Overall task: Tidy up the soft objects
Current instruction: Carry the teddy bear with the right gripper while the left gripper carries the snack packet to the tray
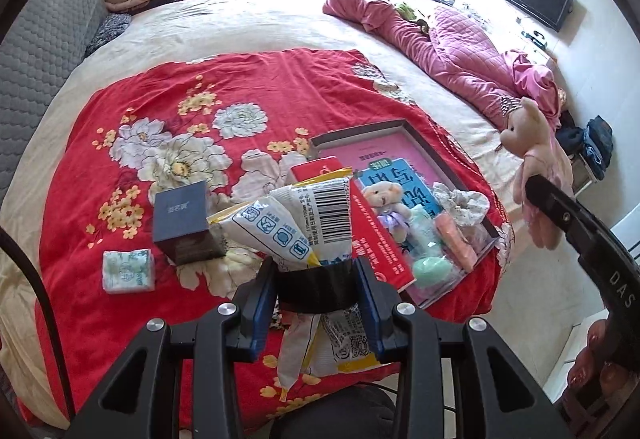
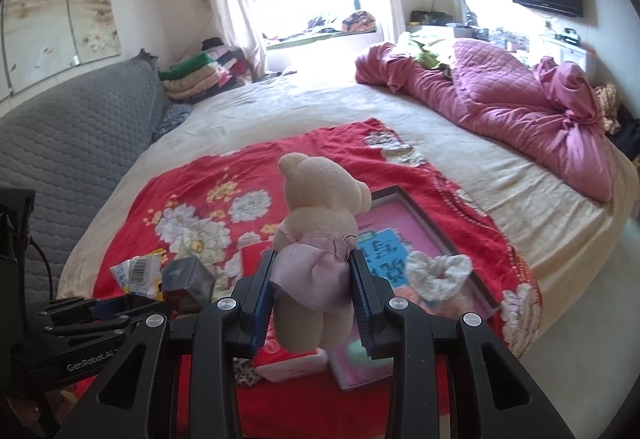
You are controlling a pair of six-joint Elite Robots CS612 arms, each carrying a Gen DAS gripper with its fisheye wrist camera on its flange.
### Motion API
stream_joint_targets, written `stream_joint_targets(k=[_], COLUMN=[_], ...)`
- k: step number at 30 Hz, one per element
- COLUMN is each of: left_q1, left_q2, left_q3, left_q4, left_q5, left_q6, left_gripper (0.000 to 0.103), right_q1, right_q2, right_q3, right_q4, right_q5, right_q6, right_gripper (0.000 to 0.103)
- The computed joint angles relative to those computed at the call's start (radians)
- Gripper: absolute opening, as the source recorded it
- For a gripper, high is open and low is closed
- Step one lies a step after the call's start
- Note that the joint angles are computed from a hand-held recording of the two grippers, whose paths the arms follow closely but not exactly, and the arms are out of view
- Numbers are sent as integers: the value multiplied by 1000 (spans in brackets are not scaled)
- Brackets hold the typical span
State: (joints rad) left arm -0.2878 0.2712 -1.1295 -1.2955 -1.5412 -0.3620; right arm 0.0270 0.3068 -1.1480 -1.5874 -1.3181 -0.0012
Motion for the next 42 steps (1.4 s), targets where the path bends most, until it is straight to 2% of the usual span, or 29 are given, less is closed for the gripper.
stream_joint_targets(k=[14,27,42], left_q1=[-18,-37,-49], left_q2=[-25,-59,-143], left_q3=[69,170,408], left_q4=[-47,-98,-165], left_q5=[-32,-53,-94], left_q6=[56,107,182], left_gripper=[38,38,38], right_q1=[-49,-71,-79], right_q2=[10,16,16], right_q3=[-15,-18,10], right_q4=[4,4,11], right_q5=[-50,-84,-82], right_q6=[91,104,78], right_gripper=[36,36,36])
